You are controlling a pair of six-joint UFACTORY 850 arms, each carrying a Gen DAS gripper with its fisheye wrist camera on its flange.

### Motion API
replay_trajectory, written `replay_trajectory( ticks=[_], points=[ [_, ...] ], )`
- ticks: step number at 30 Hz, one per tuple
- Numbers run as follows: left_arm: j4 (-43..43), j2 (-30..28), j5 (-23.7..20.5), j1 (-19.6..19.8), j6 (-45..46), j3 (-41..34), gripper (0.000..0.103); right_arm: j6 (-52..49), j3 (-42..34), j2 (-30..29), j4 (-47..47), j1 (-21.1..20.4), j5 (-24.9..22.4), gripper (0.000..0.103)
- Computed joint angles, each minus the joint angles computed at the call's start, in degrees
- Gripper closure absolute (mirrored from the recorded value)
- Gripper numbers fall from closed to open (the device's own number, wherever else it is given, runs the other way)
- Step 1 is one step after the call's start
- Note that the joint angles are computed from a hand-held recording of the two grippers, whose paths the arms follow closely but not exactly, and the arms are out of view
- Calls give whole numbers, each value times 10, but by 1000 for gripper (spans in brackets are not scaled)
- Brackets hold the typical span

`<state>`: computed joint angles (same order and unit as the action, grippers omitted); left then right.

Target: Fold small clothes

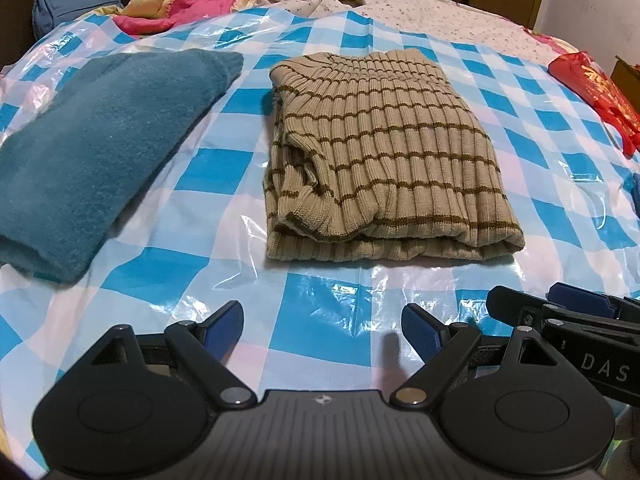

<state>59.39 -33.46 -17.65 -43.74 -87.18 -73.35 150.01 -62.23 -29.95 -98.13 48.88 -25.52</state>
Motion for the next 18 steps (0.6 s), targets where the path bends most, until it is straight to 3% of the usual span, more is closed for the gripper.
replay_trajectory(
  ticks=[18],
  points=[
    [-22, -2, 2, 2, 24, -2, 6, -1, 0, 0, 2, 0, -1, 29]
  ],
)
